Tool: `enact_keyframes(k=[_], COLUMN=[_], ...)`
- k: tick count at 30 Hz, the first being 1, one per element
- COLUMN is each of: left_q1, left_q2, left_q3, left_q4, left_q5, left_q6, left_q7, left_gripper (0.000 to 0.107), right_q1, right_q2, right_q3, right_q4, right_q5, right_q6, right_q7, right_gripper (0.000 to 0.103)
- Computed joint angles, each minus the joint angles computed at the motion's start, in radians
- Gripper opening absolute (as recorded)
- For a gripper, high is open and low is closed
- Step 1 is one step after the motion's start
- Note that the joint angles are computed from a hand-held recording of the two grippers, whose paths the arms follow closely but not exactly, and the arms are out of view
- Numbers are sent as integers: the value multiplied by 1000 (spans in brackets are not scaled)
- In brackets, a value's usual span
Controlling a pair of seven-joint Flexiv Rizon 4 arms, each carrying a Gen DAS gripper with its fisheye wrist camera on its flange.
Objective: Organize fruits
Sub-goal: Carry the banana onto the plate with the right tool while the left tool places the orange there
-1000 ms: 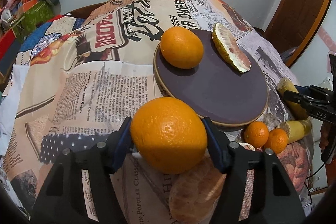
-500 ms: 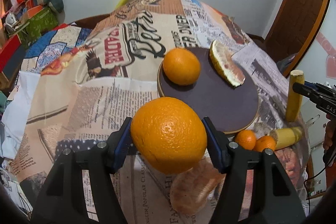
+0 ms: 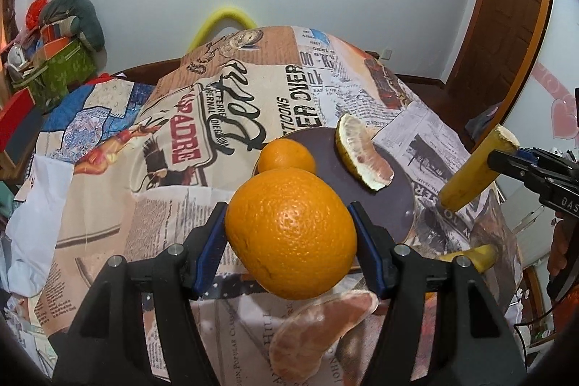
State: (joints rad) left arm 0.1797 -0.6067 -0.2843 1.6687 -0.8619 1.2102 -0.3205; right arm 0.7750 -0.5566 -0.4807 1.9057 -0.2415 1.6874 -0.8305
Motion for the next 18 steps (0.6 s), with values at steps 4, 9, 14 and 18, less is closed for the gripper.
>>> enact_keyframes(k=[4,9,14,18], left_q1=[-11,-25,-29,-31], left_q2=[-12,-37,-68,-91], left_q3=[3,21,29,33], left_q4=[-12,-39,-68,-91], left_q5=[11,60,103,138], left_q6=[-4,-32,-43,-54], left_q7=[-8,-47,-78,-106], left_gripper=[64,64,64,64], right_q1=[-50,-155,-219,-283], right_q2=[-12,-38,-65,-89], right_q3=[64,199,283,369], right_q4=[-33,-92,-144,-190], right_q5=[-4,-18,-45,-64], right_q6=[5,-13,-42,-71], right_q7=[-15,-38,-57,-83], right_gripper=[35,35,35,35])
